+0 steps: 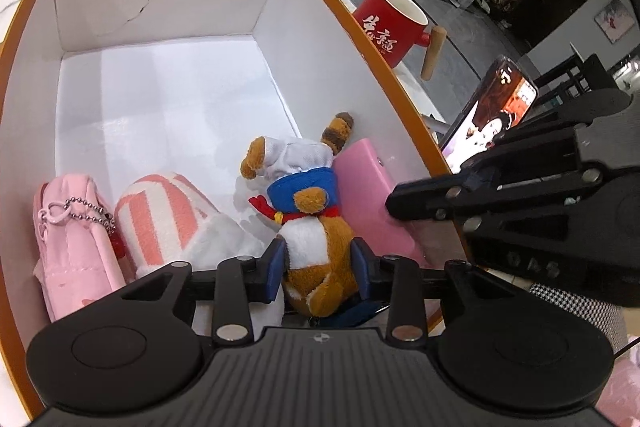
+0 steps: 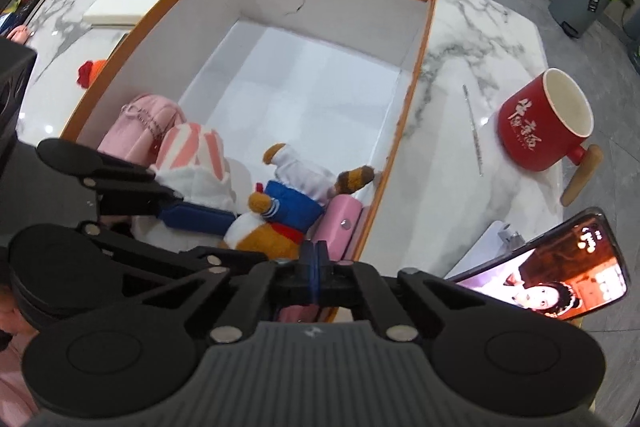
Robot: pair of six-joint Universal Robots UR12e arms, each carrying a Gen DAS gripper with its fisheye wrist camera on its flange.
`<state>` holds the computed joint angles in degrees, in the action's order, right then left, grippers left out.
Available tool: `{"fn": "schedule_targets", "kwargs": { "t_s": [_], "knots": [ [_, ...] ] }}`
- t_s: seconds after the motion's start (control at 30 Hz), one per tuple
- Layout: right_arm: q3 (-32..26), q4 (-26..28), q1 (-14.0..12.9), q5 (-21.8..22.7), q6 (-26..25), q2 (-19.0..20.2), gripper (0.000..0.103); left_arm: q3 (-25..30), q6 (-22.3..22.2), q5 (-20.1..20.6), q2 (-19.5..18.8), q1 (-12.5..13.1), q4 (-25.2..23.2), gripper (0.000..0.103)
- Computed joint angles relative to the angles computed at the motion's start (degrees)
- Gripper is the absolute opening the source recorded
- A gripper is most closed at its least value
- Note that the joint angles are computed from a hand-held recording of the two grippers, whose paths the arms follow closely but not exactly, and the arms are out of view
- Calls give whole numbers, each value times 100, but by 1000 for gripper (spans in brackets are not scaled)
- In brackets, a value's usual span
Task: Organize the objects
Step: 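Open the left tool to set the plush in the box while the right tool releases the wallet, then withdraw both tools from the box back over the table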
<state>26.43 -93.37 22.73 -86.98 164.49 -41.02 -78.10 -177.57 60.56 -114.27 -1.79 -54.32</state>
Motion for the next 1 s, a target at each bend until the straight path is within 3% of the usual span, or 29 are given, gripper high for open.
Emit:
{"fn": "schedule_targets", "kwargs": {
  "t_s": [0.23,0.3,0.5,0.6,0.63,0.67,0.7,0.87,1.0],
  "knots": [
    [271,-228,-17,67,83,-119,0,-142,39,-59,81,18,259,48],
    [476,-463,-34,188,105,-233,1,-254,30,-150,152,49,451,58],
    [934,-1195,-31,418,19,-489,8,-583,-11,-383,437,174,1118,60],
    [1038,-1498,-51,722,64,-544,15,-756,127,-356,629,259,1440,60],
    [1084,-1648,-56,832,66,-565,24,-804,186,-345,688,294,1522,60],
    [1141,-1799,-55,928,61,-595,33,-856,226,-295,757,335,1597,60],
    [1164,-1923,-54,1031,41,-607,36,-903,261,-222,822,374,1679,60],
    [978,-2199,8,1604,-583,-503,36,-1104,695,206,1136,613,1830,60],
    [117,-1577,128,2021,-1392,-91,37,-1200,1082,832,1303,736,1694,60]
  ]
}}
